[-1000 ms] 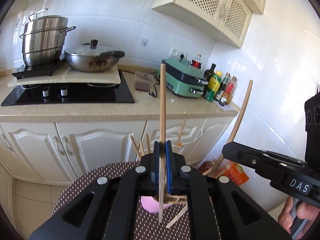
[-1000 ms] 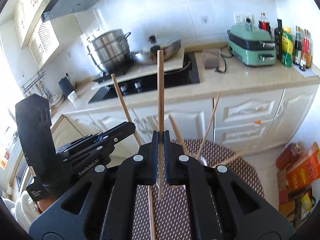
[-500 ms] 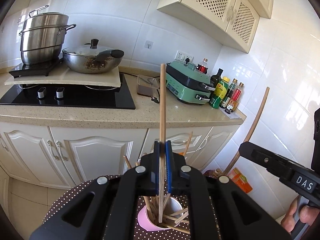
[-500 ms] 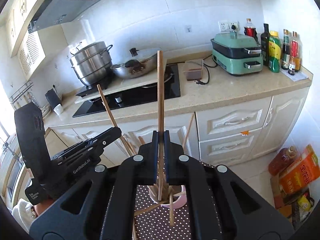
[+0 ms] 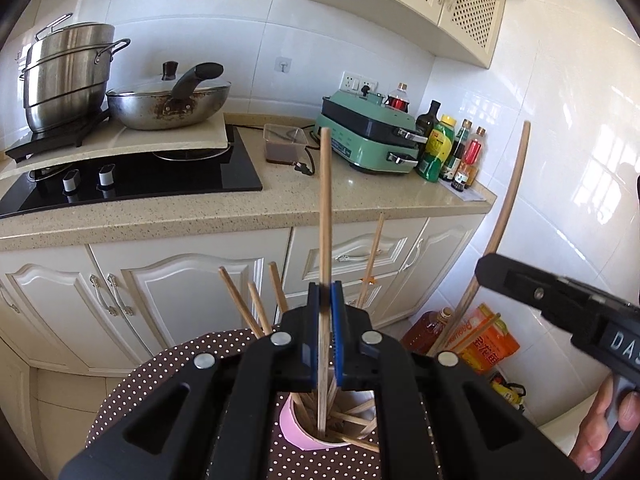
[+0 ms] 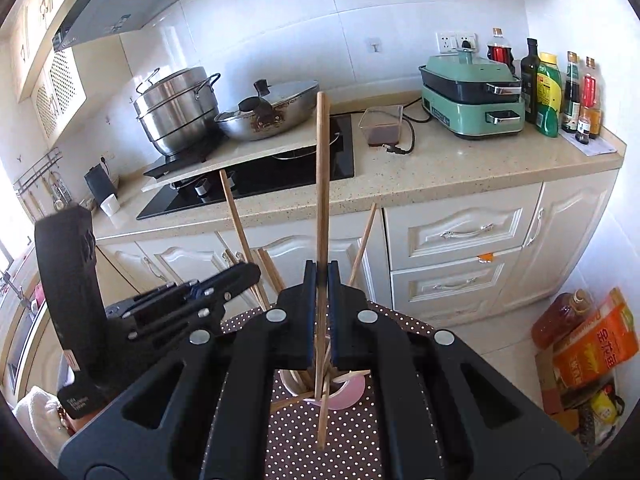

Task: Organize utensils
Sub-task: 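Lower the left chopstick into the pink cup and open while the right releases its chopstick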

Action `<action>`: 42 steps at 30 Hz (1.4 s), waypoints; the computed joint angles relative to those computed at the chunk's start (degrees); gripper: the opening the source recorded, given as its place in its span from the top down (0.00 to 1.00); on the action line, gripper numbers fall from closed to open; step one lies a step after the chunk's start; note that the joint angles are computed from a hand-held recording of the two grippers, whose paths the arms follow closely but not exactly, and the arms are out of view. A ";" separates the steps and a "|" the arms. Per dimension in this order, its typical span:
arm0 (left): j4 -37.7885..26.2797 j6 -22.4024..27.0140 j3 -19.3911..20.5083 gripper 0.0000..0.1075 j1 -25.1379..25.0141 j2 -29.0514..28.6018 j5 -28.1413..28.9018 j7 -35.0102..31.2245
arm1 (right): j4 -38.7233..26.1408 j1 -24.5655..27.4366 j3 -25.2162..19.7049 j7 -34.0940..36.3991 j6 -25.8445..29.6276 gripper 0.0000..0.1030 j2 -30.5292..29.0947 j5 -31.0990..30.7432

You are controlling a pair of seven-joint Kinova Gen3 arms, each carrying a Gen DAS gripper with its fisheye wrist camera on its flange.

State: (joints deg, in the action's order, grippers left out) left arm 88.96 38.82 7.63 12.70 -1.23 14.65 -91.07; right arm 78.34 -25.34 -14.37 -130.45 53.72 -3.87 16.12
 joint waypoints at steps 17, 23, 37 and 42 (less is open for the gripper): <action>1.01 5.32 -0.73 0.94 -0.71 -0.06 4.00 -2.99 | 0.22 -2.16 -0.13 4.84 2.26 0.94 1.69 -0.42; 0.15 8.76 -1.68 0.82 -2.14 0.28 7.38 -4.07 | 0.34 -2.46 0.58 6.05 3.25 0.94 2.21 -2.48; 0.21 10.65 -2.38 0.76 -3.58 -1.74 7.55 -3.47 | 0.81 -3.47 0.47 5.18 4.98 0.94 2.71 -2.85; 0.39 11.10 -2.20 0.69 -3.46 -2.93 5.40 -1.77 | 0.69 -4.06 0.17 2.83 5.69 0.94 2.65 -1.58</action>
